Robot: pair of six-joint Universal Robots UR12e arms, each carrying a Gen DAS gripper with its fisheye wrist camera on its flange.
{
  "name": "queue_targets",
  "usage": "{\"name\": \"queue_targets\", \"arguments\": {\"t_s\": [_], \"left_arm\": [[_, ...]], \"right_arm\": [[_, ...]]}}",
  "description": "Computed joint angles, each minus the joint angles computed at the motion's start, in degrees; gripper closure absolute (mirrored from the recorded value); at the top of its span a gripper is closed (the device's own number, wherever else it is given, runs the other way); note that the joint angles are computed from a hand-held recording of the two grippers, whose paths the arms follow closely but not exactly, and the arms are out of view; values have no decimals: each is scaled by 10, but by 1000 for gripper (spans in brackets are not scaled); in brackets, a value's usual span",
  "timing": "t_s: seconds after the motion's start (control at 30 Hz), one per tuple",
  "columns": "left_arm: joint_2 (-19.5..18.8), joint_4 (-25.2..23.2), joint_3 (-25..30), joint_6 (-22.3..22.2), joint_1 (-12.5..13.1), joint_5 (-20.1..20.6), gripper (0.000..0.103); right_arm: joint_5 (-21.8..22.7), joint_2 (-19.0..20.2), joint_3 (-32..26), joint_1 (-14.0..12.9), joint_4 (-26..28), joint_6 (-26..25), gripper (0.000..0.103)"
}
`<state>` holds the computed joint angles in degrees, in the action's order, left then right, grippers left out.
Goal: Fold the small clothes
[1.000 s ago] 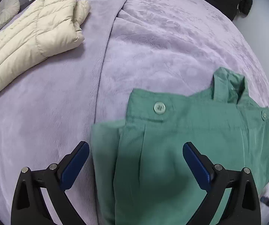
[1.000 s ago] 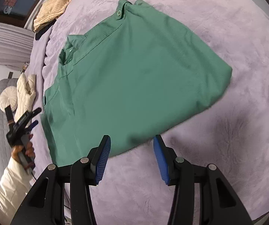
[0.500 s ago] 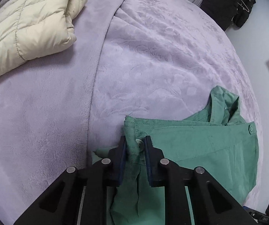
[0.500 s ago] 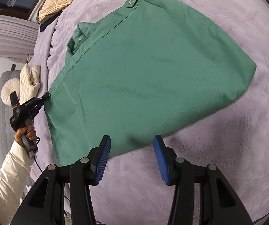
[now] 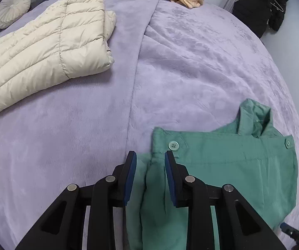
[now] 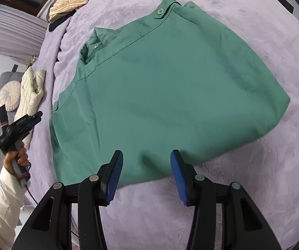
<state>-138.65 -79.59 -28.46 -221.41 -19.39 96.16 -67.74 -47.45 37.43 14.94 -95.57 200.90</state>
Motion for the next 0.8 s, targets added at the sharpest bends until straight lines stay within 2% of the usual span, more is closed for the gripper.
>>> {"name": "queue_targets", "arguments": {"t_s": [0.07, 0.13, 0.27, 0.3, 0.37, 0.53, 0.67, 0.8], "left_arm": [[11, 7, -18, 13, -9, -3, 73], [14, -11, -28, 24, -21, -11, 73], [30, -60, -74, -2, -34, -46, 73], [42, -48, -100, -9, -38, -47, 73], [59, -29, -129, -8, -45, -24, 73], [70, -51, -132, -18, -47, -24, 73], [88, -48, -150, -37, -46, -30, 73], [100, -52, -158, -37, -50, -30, 73]], "right_arm": [[-10, 13, -19, 5, 19, -11, 52], [-24, 22, -30, 9, 41, -18, 52], [-21, 14, -10, 8, 41, -28, 52], [-20, 11, -6, 7, 40, -29, 52], [-24, 5, 0, 7, 39, -33, 52], [-24, -13, 22, 10, 32, -24, 48], [-11, -34, 53, 13, 18, -14, 47], [-1, -49, 74, 18, 10, -6, 44]]}}
